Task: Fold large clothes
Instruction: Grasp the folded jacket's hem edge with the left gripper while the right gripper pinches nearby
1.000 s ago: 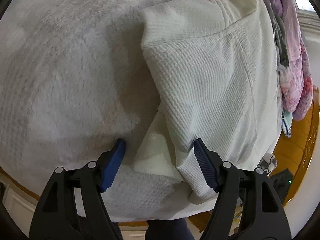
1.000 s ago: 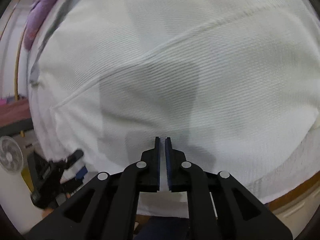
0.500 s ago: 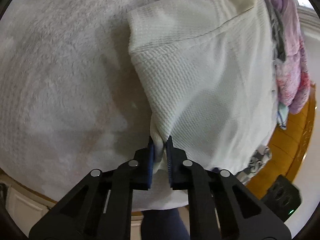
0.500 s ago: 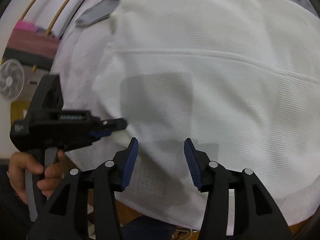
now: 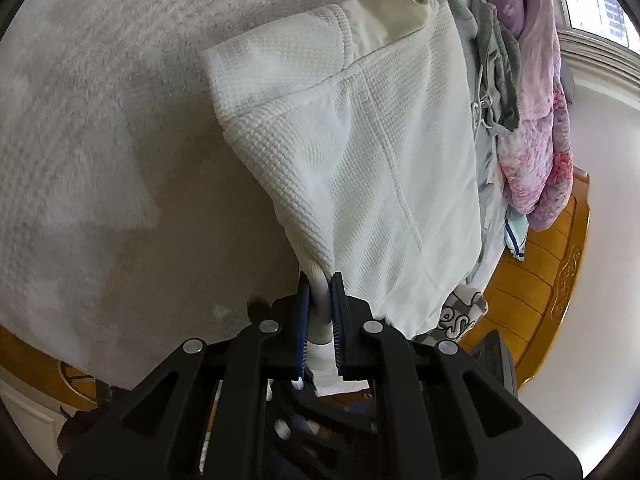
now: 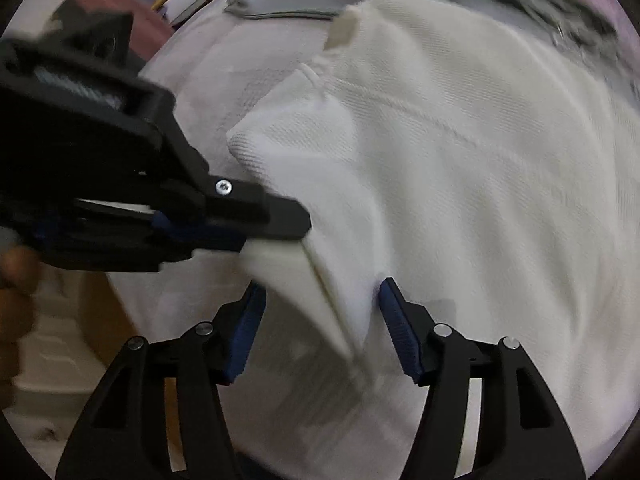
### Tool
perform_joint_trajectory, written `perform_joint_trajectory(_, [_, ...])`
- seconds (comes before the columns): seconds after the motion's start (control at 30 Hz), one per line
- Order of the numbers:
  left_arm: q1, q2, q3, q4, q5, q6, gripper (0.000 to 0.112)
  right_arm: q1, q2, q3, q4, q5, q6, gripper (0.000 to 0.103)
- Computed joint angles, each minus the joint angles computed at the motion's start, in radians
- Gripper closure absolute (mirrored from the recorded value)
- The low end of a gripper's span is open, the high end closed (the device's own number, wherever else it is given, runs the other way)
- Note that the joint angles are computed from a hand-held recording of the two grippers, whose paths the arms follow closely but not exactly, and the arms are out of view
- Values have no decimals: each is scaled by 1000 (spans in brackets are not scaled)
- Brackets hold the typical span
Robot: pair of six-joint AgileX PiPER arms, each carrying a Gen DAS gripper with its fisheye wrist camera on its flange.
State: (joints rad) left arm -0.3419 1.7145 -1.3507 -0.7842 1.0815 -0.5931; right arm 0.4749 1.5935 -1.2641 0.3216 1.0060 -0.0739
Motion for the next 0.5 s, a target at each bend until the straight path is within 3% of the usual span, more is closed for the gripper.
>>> perform_joint_trajectory(0.07, [0, -13, 18, -14, -16, 6, 103, 4, 26, -11, -13, -18, 8, 52])
perform_joint_trajectory(0.13, [3, -20, 23, -16, -21, 3, 103, 8, 46, -25, -43, -19, 21, 69])
perform_joint_trajectory(0.17, [4, -22, 16, 1, -16, -4, 103, 5, 60, -37, -44, -13, 22, 89])
perform_joint_trajectory(0.2, [5, -28, 9, 15, -16, -7, 103, -2, 75, -50, -29, -2, 16, 93])
perform_joint_trajectory(0.27, [17, -49, 7, 13, -23, -3, 103, -64, 89, -60, 65, 30, -26, 94])
perform_joint_trajectory(0.4, [66, -132, 48, -130, -97, 146, 102, -241, 84, -38, 318, 93, -37, 95])
perform_joint_trajectory(0.5, [72, -188, 48, -87, -145, 123, 98, -378, 49, -14, 458, 141, -33, 95])
